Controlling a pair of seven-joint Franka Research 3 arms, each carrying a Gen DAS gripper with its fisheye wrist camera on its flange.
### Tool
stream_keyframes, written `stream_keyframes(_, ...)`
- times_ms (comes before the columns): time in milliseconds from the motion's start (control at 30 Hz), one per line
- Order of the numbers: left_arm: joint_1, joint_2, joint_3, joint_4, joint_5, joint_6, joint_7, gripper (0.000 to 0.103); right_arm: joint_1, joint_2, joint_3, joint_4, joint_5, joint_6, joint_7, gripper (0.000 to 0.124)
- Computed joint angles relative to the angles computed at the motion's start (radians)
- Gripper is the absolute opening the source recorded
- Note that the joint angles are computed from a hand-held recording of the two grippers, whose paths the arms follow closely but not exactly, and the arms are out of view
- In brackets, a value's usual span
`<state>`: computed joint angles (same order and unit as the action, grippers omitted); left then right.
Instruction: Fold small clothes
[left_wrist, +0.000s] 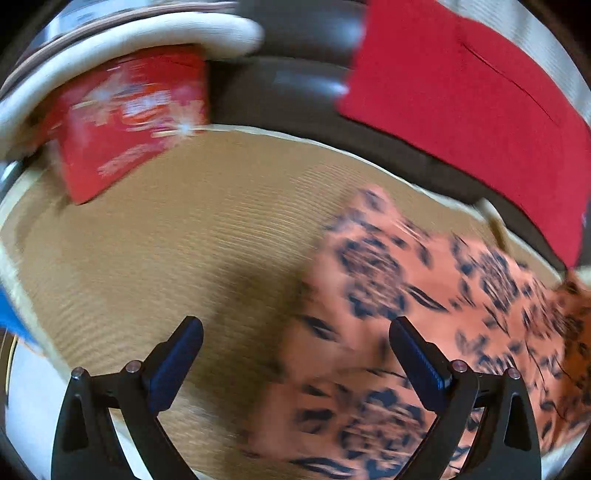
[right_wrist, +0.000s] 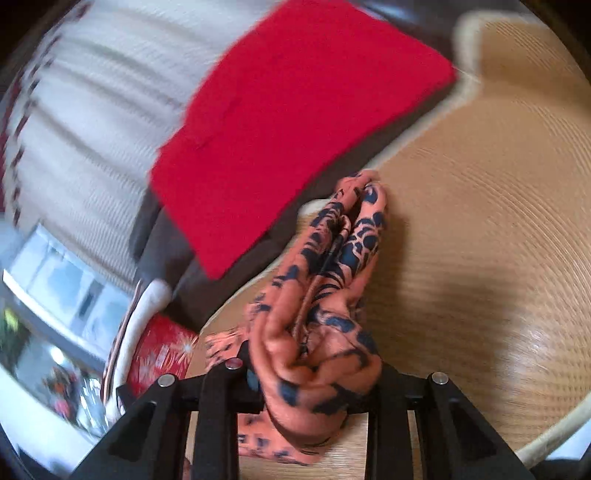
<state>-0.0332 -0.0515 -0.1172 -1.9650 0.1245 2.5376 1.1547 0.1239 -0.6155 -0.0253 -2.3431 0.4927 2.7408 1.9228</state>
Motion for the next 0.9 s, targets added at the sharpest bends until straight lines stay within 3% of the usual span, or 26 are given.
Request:
stream_keyframes(167,0.046,-0.041,0.041,-0.051,-0.046,0.020,-0.046,0.101,0.063,0.148,0.070,0.213,-0.034,-0.020,0.006,0.029)
stream_keyframes(400,0.109,-0.082,0.077,-0.106,-0.037,0.030,-0.084,0.101,0.210,0.439,0.135,0.455,0.025,-0.022,0.033,0.029)
stream_keyframes(567,0.126,-0.099,0.105,-0.140,-0.119,0.038,-0.057,0.101,0.261,0.666,0.153,0.586,0.126,-0.186,0.093,0.036)
stream_keyframes(600,0.125,-0.098,0.107,-0.140,-0.137,0.035,-0.039,0.101,0.263,0.670,0.158,0.566,0.166,-0.162,0.082,0.040)
stream_keyframes(633,0.125,-0.099,0.107,-0.142,-0.142,0.036,-0.029,0.101,0.268,0.660,0.169,0.532,0.242,-0.084,0.020,0.046)
stream_keyframes(700,0.124,-0.100,0.102,-0.142,-0.144,0.041,-0.011,0.101,0.264,0.652,0.181,0.531,0.447,-0.059,-0.178,0.080)
stream_keyframes(733,0.121,-0.103,0.101,-0.143,-0.151,0.048,0.003,0.101,0.256,0.657,0.179,0.556,0.561,-0.100,-0.288,0.083)
stream_keyframes(800,0.114,-0.111,0.098,-0.151,-0.164,0.075,0.023,0.100,0.247,0.655,0.170,0.586,0.638,-0.167,-0.360,0.084)
stream_keyframes(900,0.088,-0.131,0.102,-0.177,-0.213,0.135,0.084,0.101,0.254,0.619,0.163,0.587,0.539,-0.139,-0.340,0.083)
